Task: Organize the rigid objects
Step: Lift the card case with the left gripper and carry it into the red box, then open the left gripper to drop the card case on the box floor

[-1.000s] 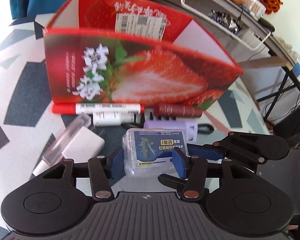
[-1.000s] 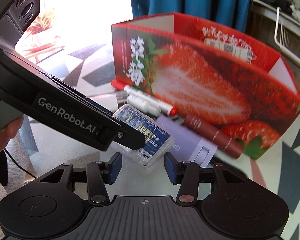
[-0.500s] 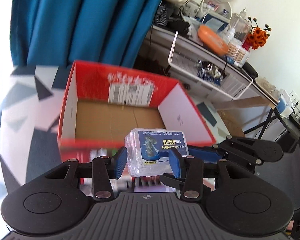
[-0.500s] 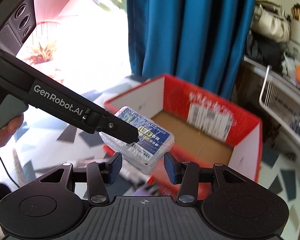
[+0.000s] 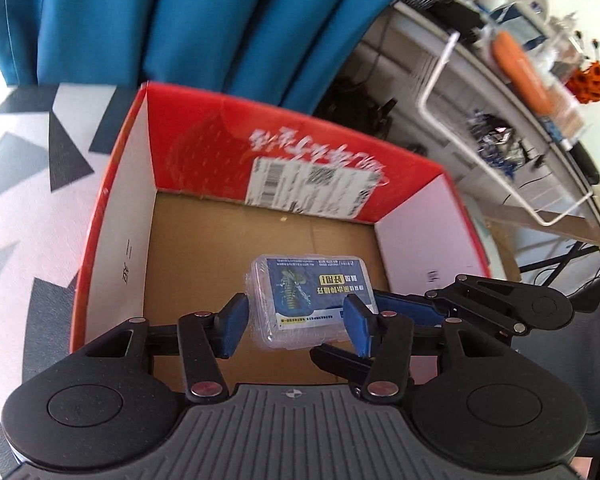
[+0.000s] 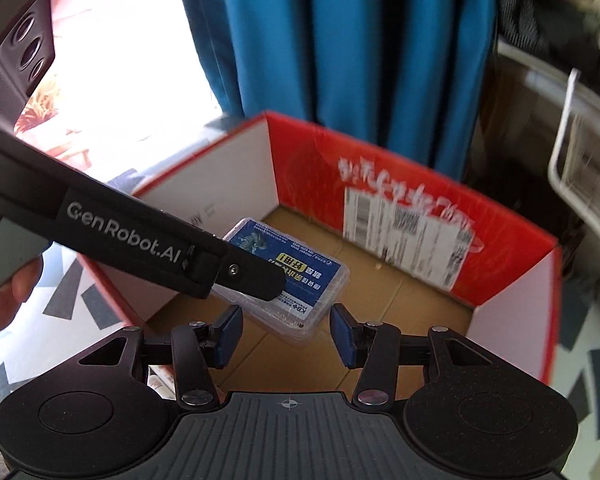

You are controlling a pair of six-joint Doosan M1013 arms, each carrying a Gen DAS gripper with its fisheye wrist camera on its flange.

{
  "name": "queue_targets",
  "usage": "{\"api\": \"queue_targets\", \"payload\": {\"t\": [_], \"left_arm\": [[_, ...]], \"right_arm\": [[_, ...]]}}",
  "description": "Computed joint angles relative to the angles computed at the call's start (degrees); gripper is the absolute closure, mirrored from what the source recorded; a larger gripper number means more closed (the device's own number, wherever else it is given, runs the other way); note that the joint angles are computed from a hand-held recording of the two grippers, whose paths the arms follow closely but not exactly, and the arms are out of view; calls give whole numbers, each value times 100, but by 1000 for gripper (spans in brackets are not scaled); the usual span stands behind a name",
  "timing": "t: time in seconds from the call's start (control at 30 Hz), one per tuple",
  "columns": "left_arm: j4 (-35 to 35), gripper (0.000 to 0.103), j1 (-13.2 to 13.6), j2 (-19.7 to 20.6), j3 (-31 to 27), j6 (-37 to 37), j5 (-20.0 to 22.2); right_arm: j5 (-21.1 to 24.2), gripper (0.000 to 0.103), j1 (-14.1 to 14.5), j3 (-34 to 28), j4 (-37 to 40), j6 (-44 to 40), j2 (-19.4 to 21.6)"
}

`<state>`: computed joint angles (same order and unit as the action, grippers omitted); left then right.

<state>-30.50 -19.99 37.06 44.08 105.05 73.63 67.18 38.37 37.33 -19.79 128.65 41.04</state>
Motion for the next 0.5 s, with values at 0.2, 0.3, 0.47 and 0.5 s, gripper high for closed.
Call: {"api": "queue_targets", "payload": {"t": [0.2, 0.3, 0.47, 0.5], "left_arm": [[205, 48, -20, 234, -273, -174, 312], [349, 50, -63, 327, -382, -261, 373], [356, 50, -91, 345, -401, -170, 378], [377, 50, -95, 319, -358, -128, 332]], "right_arm": [[322, 59, -191, -330, 560, -51, 235], [433, 61, -223, -457, 601, 37, 303], [932, 61, -233, -876, 553, 121, 520], [943, 59, -231, -869, 540, 164, 514]]}}
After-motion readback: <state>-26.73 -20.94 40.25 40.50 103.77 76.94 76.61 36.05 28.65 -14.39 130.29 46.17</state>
